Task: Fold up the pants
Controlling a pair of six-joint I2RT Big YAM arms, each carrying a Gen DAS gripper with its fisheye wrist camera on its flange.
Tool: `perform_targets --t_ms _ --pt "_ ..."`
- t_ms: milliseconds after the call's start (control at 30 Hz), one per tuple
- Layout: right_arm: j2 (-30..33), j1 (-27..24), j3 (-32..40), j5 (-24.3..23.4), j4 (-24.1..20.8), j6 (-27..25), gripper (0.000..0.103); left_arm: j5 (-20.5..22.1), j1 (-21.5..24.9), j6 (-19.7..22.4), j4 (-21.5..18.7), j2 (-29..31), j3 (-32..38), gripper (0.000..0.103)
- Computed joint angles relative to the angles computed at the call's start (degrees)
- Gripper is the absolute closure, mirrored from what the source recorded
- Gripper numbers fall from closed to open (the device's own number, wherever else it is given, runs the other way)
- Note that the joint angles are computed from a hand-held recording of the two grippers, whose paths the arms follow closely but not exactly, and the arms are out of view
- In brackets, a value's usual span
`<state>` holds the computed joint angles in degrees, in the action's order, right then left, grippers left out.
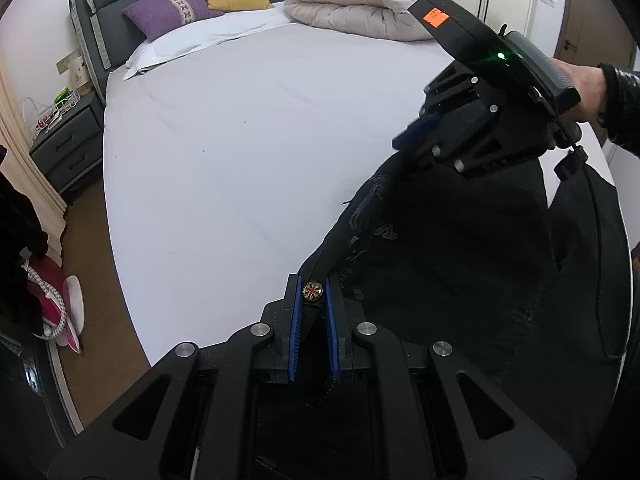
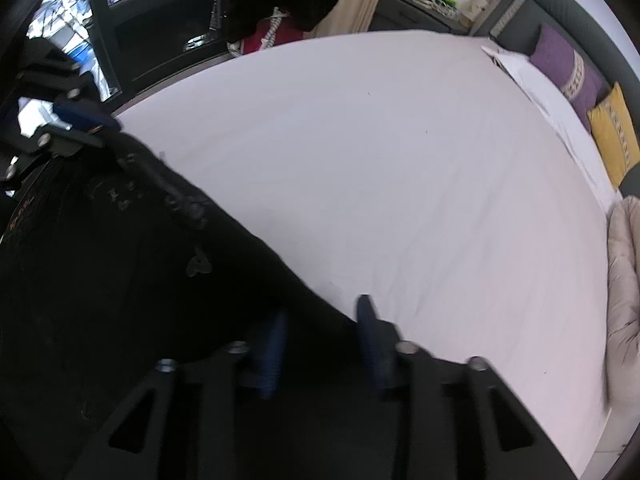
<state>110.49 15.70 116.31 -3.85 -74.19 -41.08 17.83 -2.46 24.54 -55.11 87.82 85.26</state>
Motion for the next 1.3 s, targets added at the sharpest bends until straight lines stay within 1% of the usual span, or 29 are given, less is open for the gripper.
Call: perform_targets --t_ms 33,100,167,300,367,467,567,633,700,800,867,933,1000,1033,1100,1167,1233,1300 --pt "0.0 0.0 0.4 -0.2 -0.3 0.4 0.093 0.1 -0.1 -0.4 0.1 0.0 0.0 0.093" --pt "-0.8 -0.3 0.0 -1.4 -0.4 0.7 0.097 0.0 -0.2 -1.0 0.5 -0.4 -0.4 0.093" --pt "-1.6 -0.6 -0.3 -2.4 -0.5 2.3 0.099 0.3 -0.3 -1.6 1.0 -1.2 -1.2 0.093" --pt "-5.3 0.0 -4.3 -4.3 2.0 6.1 0.099 0.8 -0.8 -3.2 1.3 -3.8 -3.0 0.093" --pt "-8.0 0.7 -7.9 -5.6 3.4 7.2 0.099 1.5 -1.0 -3.9 1.2 -5.3 -4.2 0.093" --pt "-12.4 2.4 -14.0 -6.7 5.8 6.9 0.099 2.4 -1.6 -4.5 0.4 -8.1 -6.4 0.093" --pt "-16.6 2.8 -19.3 -7.8 7.3 7.0 0.099 2.4 -2.5 -3.8 -0.1 -11.6 -9.6 0.093" --pt "-19.7 2.9 -22.9 -7.8 7.9 6.3 0.099 2.8 -3.4 -3.0 -1.3 -14.7 -12.3 0.093" --pt "-23.8 3.5 -27.9 -5.1 8.9 3.1 0.099 2.9 -4.4 -2.1 -2.5 -17.7 -14.8 0.093" --pt "-28.8 4.0 -33.7 -2.4 9.6 -1.1 0.099 3.7 -6.1 -0.2 -5.1 -21.9 -17.9 0.093" --pt "-33.0 4.4 -38.2 -0.2 10.2 -4.1 0.099 3.4 -7.9 1.2 -7.1 -24.6 -19.6 0.093" --pt "-37.3 4.9 -42.8 2.8 11.4 -8.0 0.099 2.0 -9.8 2.9 -9.6 -26.9 -21.2 0.093" --pt "-41.1 5.3 -46.4 4.1 11.3 -11.0 0.099 1.3 -11.5 4.0 -12.3 -28.7 -22.5 0.093" --pt "-43.5 6.1 -48.7 5.3 11.2 -12.6 0.099 1.2 -12.1 4.6 -13.3 -29.4 -22.9 0.093" --pt "-48.5 8.7 -53.7 9.5 12.2 -16.1 0.099 0.3 -14.5 6.1 -15.6 -31.4 -23.9 0.093" --pt "-52.1 10.6 -57.2 12.7 12.5 -18.8 0.099 -0.7 -17.0 6.2 -17.4 -32.6 -24.2 0.093" --pt "-54.8 12.1 -59.6 14.5 11.8 -19.5 0.099 -0.9 -18.9 5.9 -19.0 -33.5 -24.6 0.093" --pt "-56.6 13.5 -61.0 15.7 10.9 -19.1 0.100 -2.5 -22.1 4.9 -19.9 -35.3 -26.1 0.093"
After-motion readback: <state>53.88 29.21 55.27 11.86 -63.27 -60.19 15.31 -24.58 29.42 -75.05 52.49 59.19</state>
